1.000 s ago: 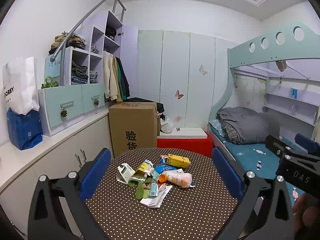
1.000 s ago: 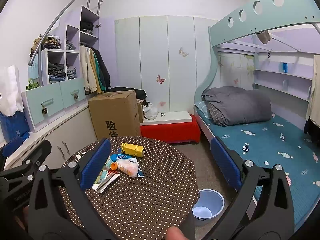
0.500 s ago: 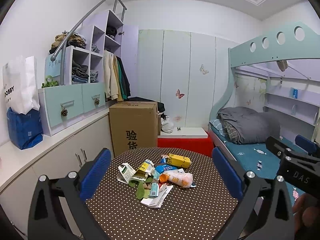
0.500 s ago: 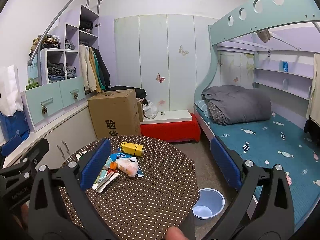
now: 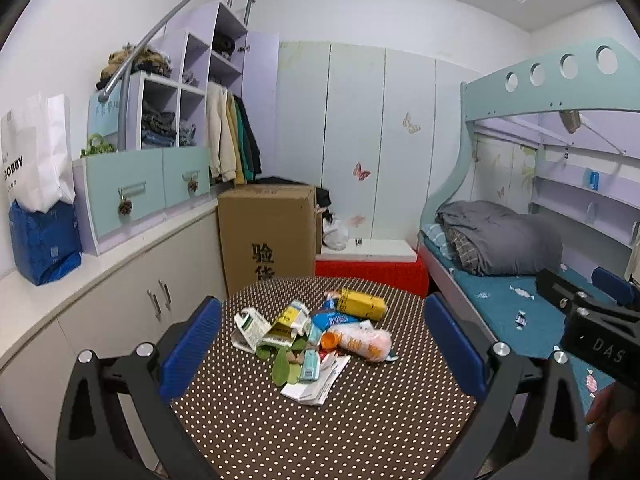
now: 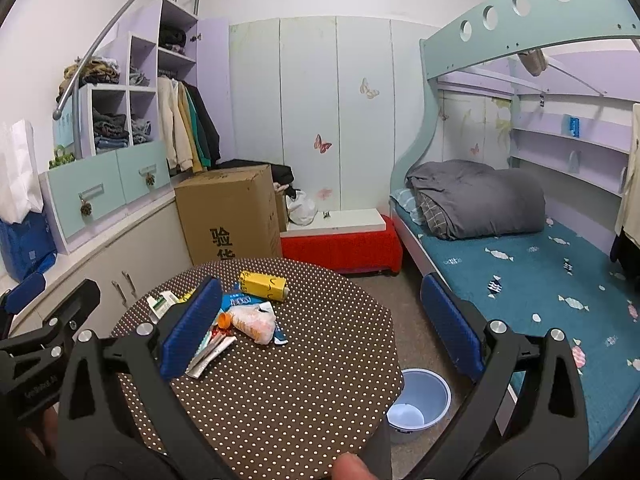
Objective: Collect trash
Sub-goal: 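Grasp the white paper strip with the right tool while the left tool grasps the green plastic strip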
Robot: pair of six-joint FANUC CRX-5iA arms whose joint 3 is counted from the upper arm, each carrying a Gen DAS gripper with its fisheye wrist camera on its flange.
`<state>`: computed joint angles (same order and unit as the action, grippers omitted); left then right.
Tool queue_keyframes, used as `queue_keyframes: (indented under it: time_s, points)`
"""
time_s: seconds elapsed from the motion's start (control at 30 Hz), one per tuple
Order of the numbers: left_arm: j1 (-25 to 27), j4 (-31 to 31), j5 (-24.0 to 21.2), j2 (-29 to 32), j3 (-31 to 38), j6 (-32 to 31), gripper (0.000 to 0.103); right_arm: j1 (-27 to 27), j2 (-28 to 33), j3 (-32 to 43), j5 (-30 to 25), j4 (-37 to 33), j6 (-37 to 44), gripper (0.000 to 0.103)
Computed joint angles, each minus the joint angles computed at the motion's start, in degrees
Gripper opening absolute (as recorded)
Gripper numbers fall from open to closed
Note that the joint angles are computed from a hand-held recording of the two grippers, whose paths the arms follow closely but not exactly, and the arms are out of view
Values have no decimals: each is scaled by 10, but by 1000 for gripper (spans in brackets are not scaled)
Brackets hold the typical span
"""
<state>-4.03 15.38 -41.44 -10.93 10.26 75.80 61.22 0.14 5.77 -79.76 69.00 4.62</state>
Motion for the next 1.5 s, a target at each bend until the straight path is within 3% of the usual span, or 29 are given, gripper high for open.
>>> queue_keyframes:
  time_s: [0.37, 0.6, 0.7, 0.8, 0.93, 1.03, 1.13, 1.2, 1.27, 1.4, 1.5]
  points:
    - [13, -63, -82, 83, 33, 36, 99, -51, 25, 9, 47, -106, 43, 97]
    - [7, -79, -115, 151, 61, 0, 99, -87, 42, 10, 87, -187, 74, 97]
    - [9, -94, -122, 165, 70, 6, 99, -107, 54, 24, 128, -241, 105, 97]
    - [21, -100, -129, 169, 70, 20, 99, -135, 84, 67, 199, -354, 179, 97]
    - [37, -118, -136, 169, 67, 40, 99, -144, 149, 153, 221, -441, 267, 96]
    - [48, -120, -138, 168, 66, 47, 99, -148, 195, 221, 222, -491, 322, 85]
    - [58, -116, -141, 171, 67, 48, 99, -155, 236, 284, 196, -537, 353, 66]
    - [61, -115, -140, 172, 66, 47, 99, -162, 251, 307, 190, -564, 368, 42]
    - [62, -112, -140, 175, 70, 44, 99, -161, 248, 295, 196, -553, 365, 32]
    - [60, -104, -135, 181, 75, 31, 99, -163, 213, 237, 228, -538, 343, 21]
    - [51, -97, -137, 189, 84, 19, 99, -164, 180, 188, 239, -521, 323, 19]
